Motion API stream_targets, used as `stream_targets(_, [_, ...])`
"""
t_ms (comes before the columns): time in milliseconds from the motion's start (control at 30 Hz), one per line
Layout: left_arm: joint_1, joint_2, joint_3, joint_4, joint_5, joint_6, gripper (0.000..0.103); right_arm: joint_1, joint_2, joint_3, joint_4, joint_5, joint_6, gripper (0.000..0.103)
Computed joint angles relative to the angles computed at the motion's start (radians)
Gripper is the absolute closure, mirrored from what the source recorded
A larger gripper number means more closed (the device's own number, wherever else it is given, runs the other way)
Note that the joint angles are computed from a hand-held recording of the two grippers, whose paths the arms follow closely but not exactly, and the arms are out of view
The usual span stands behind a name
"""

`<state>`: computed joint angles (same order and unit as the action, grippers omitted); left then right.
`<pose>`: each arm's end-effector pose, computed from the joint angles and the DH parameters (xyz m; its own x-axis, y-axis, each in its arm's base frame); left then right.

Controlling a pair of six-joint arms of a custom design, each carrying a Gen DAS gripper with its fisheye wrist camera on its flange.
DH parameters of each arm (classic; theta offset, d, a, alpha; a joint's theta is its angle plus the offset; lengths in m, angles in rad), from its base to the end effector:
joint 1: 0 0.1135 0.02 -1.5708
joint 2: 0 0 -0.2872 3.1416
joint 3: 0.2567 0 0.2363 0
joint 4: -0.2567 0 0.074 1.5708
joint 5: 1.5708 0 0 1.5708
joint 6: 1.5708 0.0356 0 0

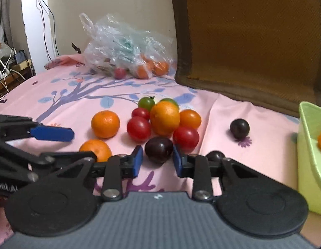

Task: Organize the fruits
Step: 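Grasp an orange with the left tool while the right tool grasps a dark plum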

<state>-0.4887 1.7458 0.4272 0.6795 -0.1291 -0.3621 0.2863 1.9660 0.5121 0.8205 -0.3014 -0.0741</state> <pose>0.2431 -0.1241 0.1248 -0.6251 -0.0655 -0.7778 0.1635 0.9634 -0.2125 0.2885 0.0959 0.0946 -0.5293 -0.2295 -0.8168 -0.5399 0.8338 0.1156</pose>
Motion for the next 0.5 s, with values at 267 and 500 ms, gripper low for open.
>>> stream_targets(267, [-0.081,0.031,0.064,-0.067,-0.078,-0.046,0.050,-0.205,-0.094,-0.292,0.316,-0.113,-0.020,0.071])
stream_targets(500, [-0.109,0.076,0.165,-0.169,-0.132,-0.078,0.068,-0.419,-0.032,-0.440,0.513,-0.250,-0.064,0.072])
